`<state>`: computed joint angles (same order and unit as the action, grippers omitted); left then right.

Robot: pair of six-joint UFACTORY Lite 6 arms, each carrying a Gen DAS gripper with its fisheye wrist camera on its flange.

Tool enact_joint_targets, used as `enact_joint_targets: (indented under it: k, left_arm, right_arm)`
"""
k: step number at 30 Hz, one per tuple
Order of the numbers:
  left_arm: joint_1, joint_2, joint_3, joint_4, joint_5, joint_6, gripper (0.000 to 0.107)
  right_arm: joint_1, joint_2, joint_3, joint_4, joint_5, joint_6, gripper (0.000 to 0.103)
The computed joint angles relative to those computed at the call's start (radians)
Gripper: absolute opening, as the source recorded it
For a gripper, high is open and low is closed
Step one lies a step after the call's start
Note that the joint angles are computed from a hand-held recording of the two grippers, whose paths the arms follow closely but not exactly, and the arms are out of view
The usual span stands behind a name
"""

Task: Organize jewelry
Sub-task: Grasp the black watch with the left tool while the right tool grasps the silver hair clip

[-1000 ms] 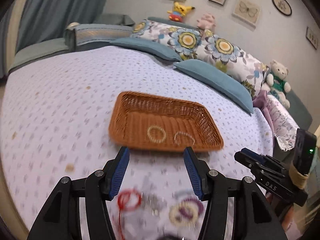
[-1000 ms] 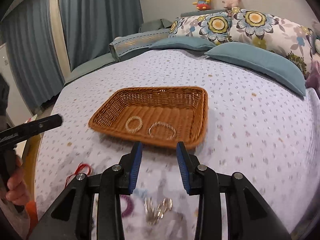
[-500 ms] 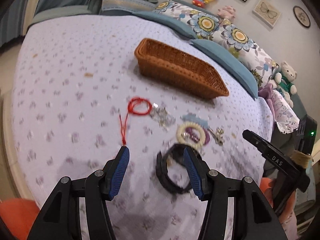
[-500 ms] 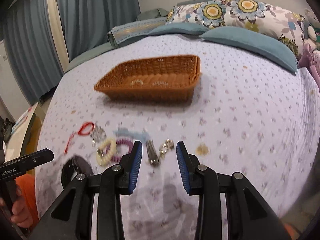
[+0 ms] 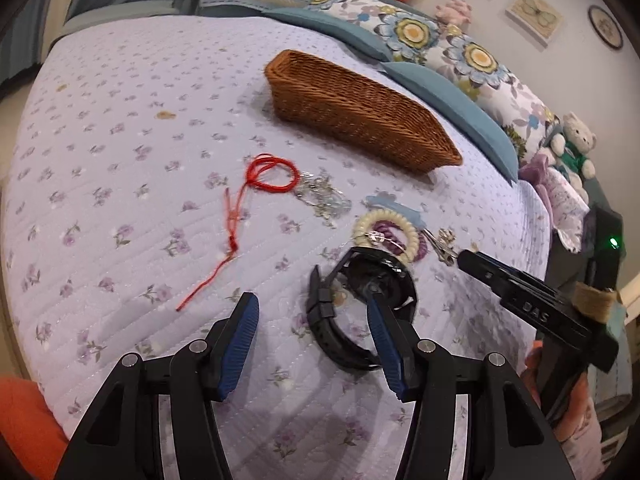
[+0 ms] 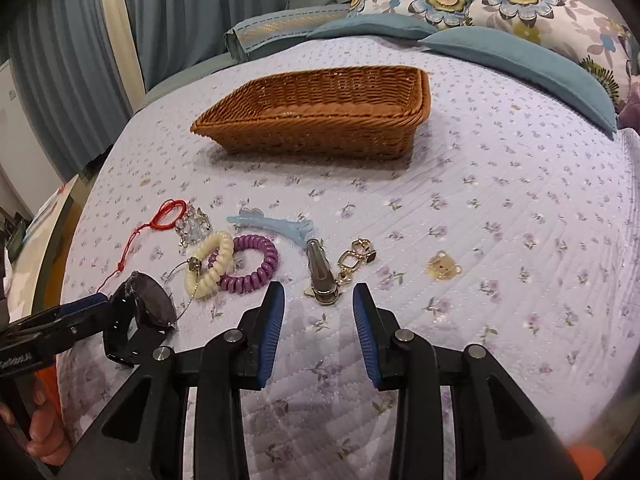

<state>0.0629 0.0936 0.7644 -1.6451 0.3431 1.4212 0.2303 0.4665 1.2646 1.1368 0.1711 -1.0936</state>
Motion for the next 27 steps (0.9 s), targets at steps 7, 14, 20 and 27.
enact_joint_targets:
  k: [7,14,20,27]
  left_arm:
    - [-0.033,0.022,0.02,0.034,-0.038,-0.032,0.058]
    - [-0.045,0.046,0.032,0.013,-0.069,-0.017,0.042]
    - [-0.078,0.063,0.047,0.036,-0.094,-0.023,0.021]
    - [-0.068,0.051,0.035,-0.018,-0.081,0.038,0.015]
  right_arm:
    - [0.017,0.077,0.09,-0.283,0.023,0.268,0.038]
    - [0.029,0.14,0.174,-0.48,0.046,0.466,0.038]
    - [0.048,0.154,0.187,-0.537,0.045,0.5,0.019]
    - [0.035,0.121,0.138,-0.306,0.036,0.275,0.018]
